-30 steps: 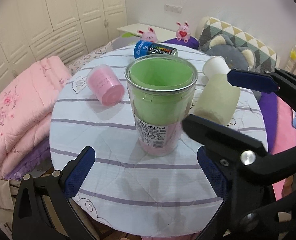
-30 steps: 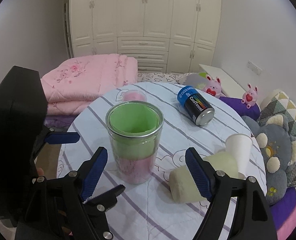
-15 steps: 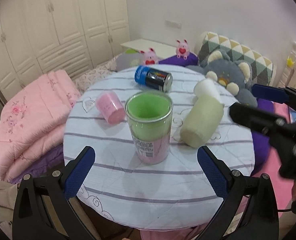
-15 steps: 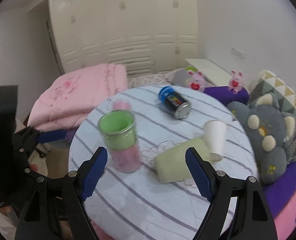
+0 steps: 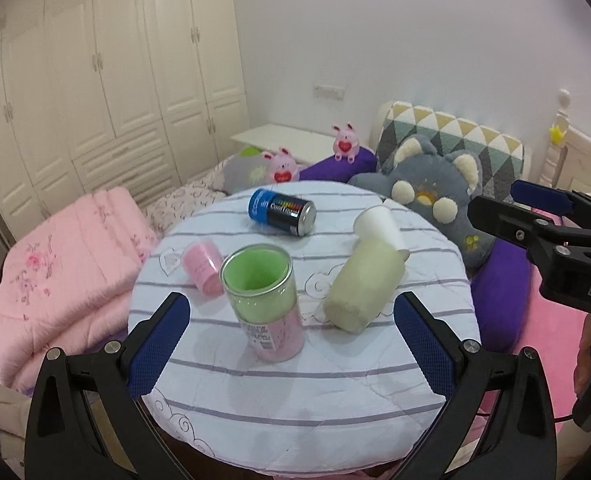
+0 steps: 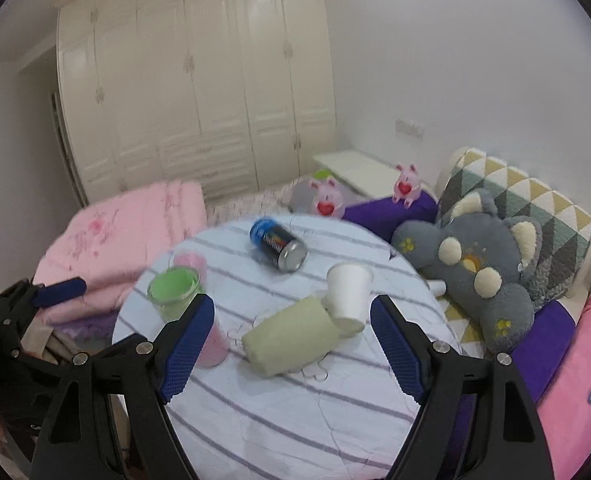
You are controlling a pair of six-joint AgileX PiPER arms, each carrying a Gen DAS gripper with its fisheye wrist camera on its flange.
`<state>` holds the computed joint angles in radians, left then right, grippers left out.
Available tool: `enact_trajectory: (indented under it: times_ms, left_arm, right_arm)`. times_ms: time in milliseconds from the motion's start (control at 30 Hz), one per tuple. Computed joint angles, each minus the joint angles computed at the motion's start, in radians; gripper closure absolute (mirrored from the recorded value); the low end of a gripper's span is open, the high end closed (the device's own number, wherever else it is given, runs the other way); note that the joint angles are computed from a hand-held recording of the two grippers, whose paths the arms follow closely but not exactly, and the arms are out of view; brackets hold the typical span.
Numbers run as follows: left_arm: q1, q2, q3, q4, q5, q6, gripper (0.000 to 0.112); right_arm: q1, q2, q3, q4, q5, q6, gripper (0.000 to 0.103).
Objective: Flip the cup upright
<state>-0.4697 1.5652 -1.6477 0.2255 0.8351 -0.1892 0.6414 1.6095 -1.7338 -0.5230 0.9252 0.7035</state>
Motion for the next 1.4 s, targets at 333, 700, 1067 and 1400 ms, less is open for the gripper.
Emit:
enact_trajectory:
  times_ms: [333, 700, 1067, 1400]
  left_arm:
    - [-0.016, -0.049, 0.049, 0.075, -0.062, -0.103, 0.009]
    - [-0.015, -0.082, 0.089, 0.081, -0.095, -0.136, 0.009]
    - [0.011, -0.066, 0.087, 0.010, -0.116, -0.083, 0.009]
    - [-0.001, -0.063, 0.113, 0.058, -0.158, -0.135, 0.009]
  right_arm:
    - [0.057, -0.036, 0.053, -0.164, 0.027, 0.125, 0.021]
    - [0.089, -0.031, 0.059, -0.173, 0.034, 0.133, 0.021]
    - [0.093, -0.025, 0.067, -0.184, 0.033, 0.150, 0.021]
    - [0.097, -0.024, 0.078, -0.223, 0.011, 0.182, 0.021]
